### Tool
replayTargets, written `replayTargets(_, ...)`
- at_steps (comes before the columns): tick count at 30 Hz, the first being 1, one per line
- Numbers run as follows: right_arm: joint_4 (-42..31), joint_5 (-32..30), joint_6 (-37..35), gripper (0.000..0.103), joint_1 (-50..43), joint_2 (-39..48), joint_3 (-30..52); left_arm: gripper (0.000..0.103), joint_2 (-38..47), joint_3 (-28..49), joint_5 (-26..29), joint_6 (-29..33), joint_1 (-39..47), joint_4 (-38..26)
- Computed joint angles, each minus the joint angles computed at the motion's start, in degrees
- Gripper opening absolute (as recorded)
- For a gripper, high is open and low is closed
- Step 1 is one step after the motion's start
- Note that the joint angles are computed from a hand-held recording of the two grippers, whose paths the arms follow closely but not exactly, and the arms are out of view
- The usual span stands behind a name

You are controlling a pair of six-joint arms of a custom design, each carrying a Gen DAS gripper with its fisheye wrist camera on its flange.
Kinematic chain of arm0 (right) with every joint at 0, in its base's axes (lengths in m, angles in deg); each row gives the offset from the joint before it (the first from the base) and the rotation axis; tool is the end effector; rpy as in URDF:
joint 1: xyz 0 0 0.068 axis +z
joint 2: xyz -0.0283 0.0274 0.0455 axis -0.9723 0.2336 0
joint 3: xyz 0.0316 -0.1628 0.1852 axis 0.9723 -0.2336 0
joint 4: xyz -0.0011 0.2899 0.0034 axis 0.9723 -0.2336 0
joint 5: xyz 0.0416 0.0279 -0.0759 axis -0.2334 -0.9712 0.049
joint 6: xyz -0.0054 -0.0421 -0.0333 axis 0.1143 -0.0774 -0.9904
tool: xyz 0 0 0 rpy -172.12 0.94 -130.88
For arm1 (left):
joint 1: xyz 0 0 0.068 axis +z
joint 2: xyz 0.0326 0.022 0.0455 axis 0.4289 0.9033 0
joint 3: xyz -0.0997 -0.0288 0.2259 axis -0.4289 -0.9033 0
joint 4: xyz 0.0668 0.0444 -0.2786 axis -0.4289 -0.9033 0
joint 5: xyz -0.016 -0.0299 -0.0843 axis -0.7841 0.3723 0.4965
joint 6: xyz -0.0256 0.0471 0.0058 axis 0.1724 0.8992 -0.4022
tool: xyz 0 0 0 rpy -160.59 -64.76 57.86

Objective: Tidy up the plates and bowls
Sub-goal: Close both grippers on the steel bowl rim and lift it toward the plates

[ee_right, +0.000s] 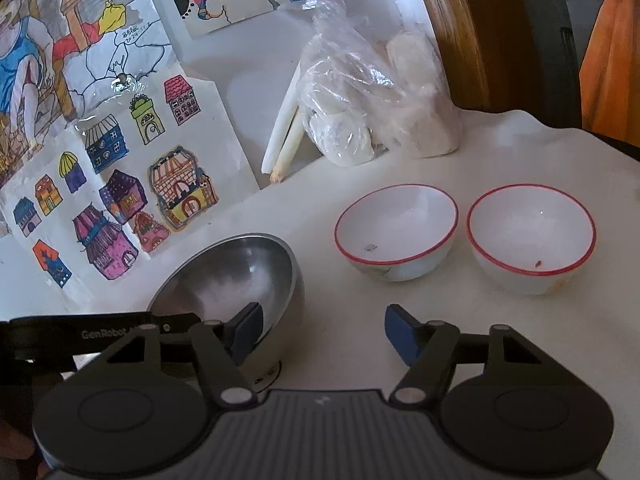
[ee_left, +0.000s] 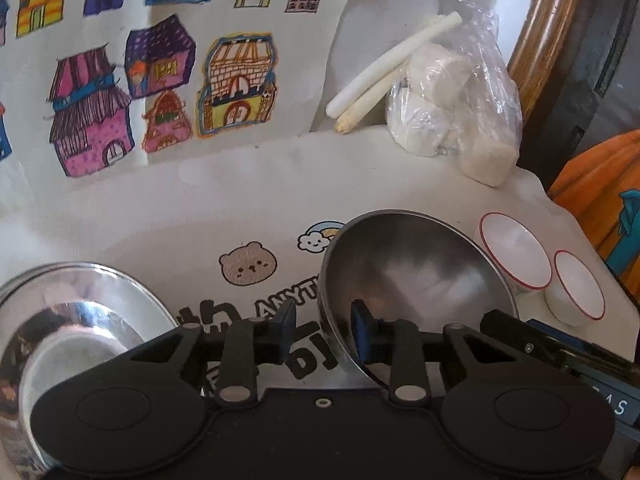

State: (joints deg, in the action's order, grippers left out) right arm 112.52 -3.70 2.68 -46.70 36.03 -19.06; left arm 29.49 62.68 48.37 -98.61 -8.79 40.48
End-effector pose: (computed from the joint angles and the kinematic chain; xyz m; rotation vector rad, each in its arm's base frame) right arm 0.2269 0.1273 0.0596 0.0474 2.2345 0.5148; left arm 0.2744 -0.1760 0.0596 -0.0831 2.3608 -0.2805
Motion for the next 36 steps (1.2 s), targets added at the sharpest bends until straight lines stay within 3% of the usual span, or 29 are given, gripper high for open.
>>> replayTargets(4,1.32,-1.14,1.40,0.057,0.00,0.29,-0.24,0.021,-0.05,-0.20,0.63,-0.12,-0.37,0.60)
replayTargets(11,2.05,-3.58,5.47,0.022,0.05,-0.11,-0.62,0.018,-0.78,-1.31,2.30,-1.49,-0.57,1.55)
replayTargets(16,-0.51,-2.54,6.41,0.016,0.89,-3.80,-2.34,0.013,-3.85,-3.60,1.05,-2.62,-2.11,0.70)
replayTargets(19,-4.41,-3.39,6.86,0.015,1.37,-10.76,-5.34,0.013,-9.10,-7.21,0.01,-2.93,-3.88,-0.63)
replayTargets(24,-17.57,-5.02,7.82,0.015,3.81,-28.27,-10.86,0.013,-19.38,-14.36,-2.02,-7.41,-8.09,-5.56)
replayTargets(30,-34.61,-1.50,10.43,0.016,10.90,-46.84,-15.08,0.013,-29.44,-20.33,-3.96,-12.45,-13.15,-12.67)
replayTargets(36,-43.75,-0.63,12.70,0.016,14.45,-54.54,-16.04,0.013,-33.39,-22.53,-2.45,-14.84,-14.15,-16.44)
